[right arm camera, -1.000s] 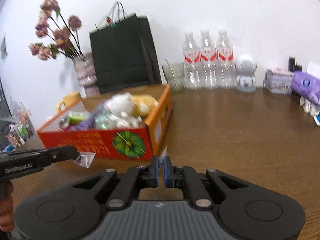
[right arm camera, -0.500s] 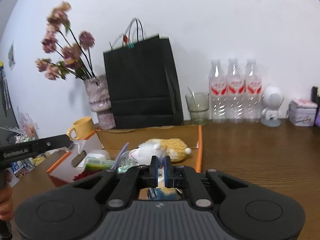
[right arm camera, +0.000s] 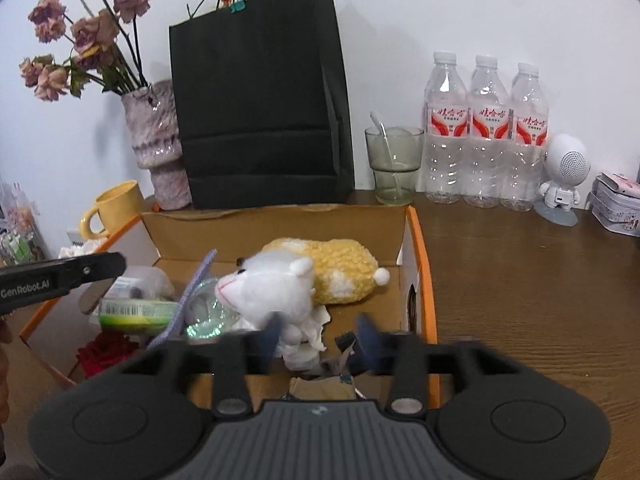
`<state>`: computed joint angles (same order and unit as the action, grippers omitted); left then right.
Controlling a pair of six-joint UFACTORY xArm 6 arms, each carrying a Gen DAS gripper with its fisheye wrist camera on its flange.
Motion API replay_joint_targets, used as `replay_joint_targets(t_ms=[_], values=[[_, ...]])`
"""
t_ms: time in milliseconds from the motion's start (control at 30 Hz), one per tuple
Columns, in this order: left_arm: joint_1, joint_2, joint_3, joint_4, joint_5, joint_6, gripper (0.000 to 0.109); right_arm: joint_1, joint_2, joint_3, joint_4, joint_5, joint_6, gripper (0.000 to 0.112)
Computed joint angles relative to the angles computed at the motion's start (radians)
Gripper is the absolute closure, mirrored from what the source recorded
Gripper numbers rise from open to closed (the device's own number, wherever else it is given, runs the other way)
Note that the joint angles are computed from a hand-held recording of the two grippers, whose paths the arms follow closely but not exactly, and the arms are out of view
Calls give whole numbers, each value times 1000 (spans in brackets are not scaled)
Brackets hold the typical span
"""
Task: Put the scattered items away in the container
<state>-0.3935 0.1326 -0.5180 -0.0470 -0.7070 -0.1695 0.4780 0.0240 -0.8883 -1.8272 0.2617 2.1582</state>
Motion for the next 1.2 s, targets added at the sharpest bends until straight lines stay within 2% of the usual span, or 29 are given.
replay_joint_targets(t_ms=[33, 67, 100, 133, 167, 300, 433, 600, 833, 1067, 1200], values=[[-7, -5, 2, -24, 2, 9, 49, 5, -4, 4, 17, 9, -18, 56], [-12, -11, 8, -40, -1, 16, 39, 9, -10, 8, 32, 15, -33, 50], [-16, -19, 13, -52, -3, 21, 33, 15, -19, 13, 44, 24, -42, 35], [-22, -29, 19, -68, -5, 30, 17, 24, -30, 21, 57, 37, -52, 26], [-32, -40, 25, -92, -4, 47, 6, 34, -41, 29, 71, 53, -65, 14], [-105, -86, 43, -255, 12, 164, 6, 80, -85, 57, 149, 124, -131, 9], [-120, -129, 75, -238, 16, 171, 6, 110, -121, 76, 191, 161, -152, 9], [-169, -172, 103, -329, 11, 238, 6, 149, -156, 100, 243, 203, -185, 9], [-225, -283, 196, -428, 13, 267, 6, 231, -222, 143, 317, 276, -218, 9], [-386, -442, 301, -699, 9, 426, 6, 366, -332, 210, 384, 388, -242, 9], [-524, -518, 322, -941, -7, 595, 6, 455, -395, 244, 432, 478, -258, 9]])
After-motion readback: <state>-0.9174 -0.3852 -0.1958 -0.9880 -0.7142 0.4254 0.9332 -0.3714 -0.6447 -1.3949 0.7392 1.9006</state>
